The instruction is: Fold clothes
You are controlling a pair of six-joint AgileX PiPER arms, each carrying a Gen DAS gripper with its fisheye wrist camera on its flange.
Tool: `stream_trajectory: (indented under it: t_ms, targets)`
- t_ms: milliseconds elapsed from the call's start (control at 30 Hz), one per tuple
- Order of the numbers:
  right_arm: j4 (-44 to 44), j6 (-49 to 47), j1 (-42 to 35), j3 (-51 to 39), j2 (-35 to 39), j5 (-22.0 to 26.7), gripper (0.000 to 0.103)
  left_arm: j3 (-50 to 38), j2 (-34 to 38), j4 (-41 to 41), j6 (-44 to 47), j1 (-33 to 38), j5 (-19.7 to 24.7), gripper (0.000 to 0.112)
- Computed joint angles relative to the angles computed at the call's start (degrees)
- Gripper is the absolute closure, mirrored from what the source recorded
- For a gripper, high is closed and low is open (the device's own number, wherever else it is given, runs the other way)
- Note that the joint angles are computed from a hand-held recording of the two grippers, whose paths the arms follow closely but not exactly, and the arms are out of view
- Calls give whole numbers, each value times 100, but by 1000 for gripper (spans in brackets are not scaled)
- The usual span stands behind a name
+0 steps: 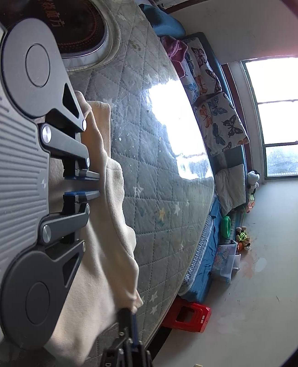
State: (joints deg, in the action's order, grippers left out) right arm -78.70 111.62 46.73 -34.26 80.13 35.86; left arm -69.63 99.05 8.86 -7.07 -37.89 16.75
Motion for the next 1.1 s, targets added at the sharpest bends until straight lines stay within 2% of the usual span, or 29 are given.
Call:
stream_trajectory:
  t_ms: [133,300,433,500,633,700,833,967,1100]
  targets:
    - [-88,131,-343,3,143,-324,94,24,-74,-244,167,69,-18,100]
    - [-100,-185,-610,-95,-205,-786,93,-5,-169,-979,1008,148,-77,100]
    - [46,-714,-1011,-589,97,-1669,93,-268,25,-1120,1171,164,56,100]
    - [309,-1122,-1111,-925,437,-1921,93,-427,186,-1403,1454,222,149,100]
    - [894,-1898,-1203,-1445,1021,-2033,93,-635,385,-1397,1338,308,202,100]
    - [853,-1897,-1220,-1635,1312,-1931,93,-710,453,-1322,1189,336,195,100]
    - [675,-1802,-1201,-1614,1278,-1837,92,-862,566,-1766,1431,460,261,100]
    - [325,-1594,-847,-1536,1085,-1649,92,-865,567,-1729,1437,453,240,100]
    - [857,-2342,-732,-1833,1379,-1593,92,-897,593,-1596,1267,422,234,100]
